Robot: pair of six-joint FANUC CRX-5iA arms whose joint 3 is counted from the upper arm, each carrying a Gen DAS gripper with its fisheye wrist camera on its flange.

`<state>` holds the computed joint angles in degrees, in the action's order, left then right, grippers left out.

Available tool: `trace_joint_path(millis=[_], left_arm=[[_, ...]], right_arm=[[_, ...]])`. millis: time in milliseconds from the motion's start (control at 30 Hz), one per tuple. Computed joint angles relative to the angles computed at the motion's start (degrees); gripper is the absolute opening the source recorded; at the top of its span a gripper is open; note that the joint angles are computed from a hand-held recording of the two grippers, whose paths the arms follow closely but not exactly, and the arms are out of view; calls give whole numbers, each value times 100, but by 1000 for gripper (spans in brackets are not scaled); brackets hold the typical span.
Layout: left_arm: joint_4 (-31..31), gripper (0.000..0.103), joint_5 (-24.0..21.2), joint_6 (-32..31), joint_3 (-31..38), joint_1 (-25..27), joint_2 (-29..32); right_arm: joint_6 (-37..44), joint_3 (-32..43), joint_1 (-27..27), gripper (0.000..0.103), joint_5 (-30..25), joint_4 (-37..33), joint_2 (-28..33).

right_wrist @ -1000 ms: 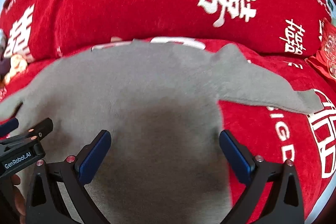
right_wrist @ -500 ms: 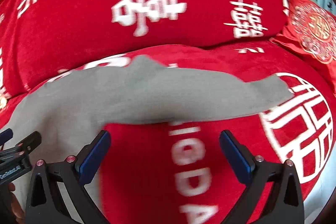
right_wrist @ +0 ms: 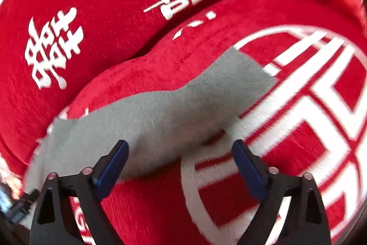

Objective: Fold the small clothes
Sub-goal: 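Grasp the grey sweater's sleeve cuff with the right tool and lift, then lay the held sleeve across the sweater back, open the right tool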

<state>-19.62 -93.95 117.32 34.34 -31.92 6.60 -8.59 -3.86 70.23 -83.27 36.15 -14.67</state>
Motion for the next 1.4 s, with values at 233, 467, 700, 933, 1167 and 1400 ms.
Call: trace_joint_path(millis=[233, 467, 700, 933, 1167, 1400], left_arm=[[114, 103, 149, 8, 40, 116, 156], [272, 103, 256, 145, 21, 347, 202], [624, 103, 278, -22, 133, 307, 485], [357, 103, 232, -132, 266, 157, 538], [297, 103, 305, -163, 184, 138, 458], [424, 103, 558, -224, -40, 200, 225]], right_arm=[[-20, -423, -846, 61, 1479, -272, -255], [-217, -647, -528, 4, 1266, 473, -480], [1, -584, -99, 4, 558, 754, -423], [-475, -841, -40, 33, 370, 644, -693], [-496, -865, -65, 6, 263, 587, -808], [131, 83, 426, 6, -317, 1384, -184]])
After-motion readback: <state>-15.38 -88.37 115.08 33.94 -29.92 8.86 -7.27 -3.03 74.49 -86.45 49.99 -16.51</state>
